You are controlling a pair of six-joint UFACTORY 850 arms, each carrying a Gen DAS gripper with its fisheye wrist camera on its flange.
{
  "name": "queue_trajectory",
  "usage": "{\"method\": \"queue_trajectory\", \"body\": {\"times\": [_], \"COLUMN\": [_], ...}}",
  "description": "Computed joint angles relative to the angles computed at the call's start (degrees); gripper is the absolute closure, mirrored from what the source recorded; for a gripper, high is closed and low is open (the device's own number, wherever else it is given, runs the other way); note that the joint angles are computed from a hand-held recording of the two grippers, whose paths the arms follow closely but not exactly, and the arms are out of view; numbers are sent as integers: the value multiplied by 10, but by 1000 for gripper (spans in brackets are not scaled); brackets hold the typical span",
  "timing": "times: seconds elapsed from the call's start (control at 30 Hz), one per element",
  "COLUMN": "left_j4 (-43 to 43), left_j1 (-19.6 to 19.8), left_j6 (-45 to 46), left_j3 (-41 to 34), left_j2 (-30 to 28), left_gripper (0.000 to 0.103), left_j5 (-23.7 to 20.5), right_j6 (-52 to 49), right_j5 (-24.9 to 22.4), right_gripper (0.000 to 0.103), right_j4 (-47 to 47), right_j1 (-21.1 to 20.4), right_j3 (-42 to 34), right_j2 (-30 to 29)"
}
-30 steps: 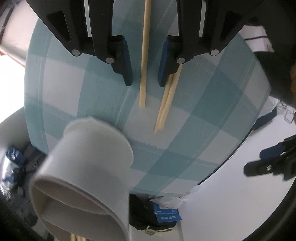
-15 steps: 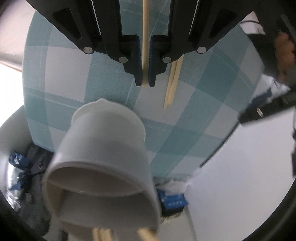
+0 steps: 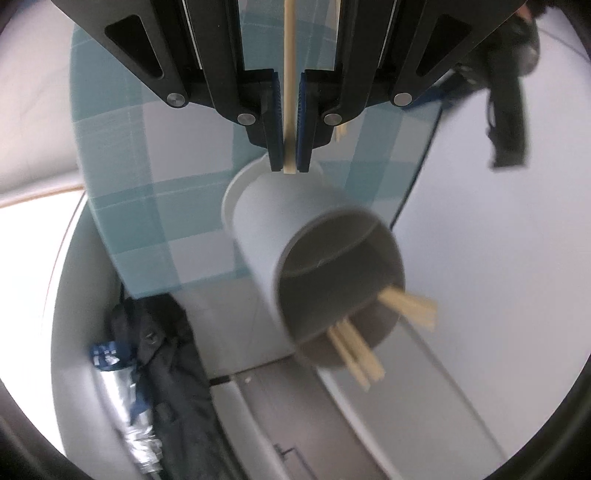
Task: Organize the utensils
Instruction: 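Lift the chopstick with the right tool while the left tool moves toward the loose chopsticks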
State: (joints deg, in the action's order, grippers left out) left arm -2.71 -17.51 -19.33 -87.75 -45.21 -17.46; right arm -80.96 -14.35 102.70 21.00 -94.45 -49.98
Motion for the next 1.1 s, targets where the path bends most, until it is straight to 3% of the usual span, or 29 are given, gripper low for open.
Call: {"method": "queue_trajectory", "body": {"times": [0.07,0.23,0.4,0.8,0.93,1.1], "left_j4": [8,121,181,188,154,195], "left_j1": [-2,-6,-11,0,4,-4], "left_j6": [-10,-114,-168,-203,-168,-200], "left_j3": [-9,-3,10,-3,-21,-35], "left_j2": [-7,-2,4,-3,-14,-25], "left_gripper": [17,17,17,17,17,16], "left_j5": [-13,-33,-33,-62,-55,-69], "right_j6": [-40,-42,-60,-118,-139,-162], "right_j5": [-4,-1,-3,-16,-19,-21], "right_gripper": [97,97,97,97,97,97], "right_j4": [46,50,67,124,148,174], "right_j1": [-3,2,1,4,4,5], "right_j3": [9,11,3,22,29,37], "right_j2": [6,12,4,18,23,28]}}
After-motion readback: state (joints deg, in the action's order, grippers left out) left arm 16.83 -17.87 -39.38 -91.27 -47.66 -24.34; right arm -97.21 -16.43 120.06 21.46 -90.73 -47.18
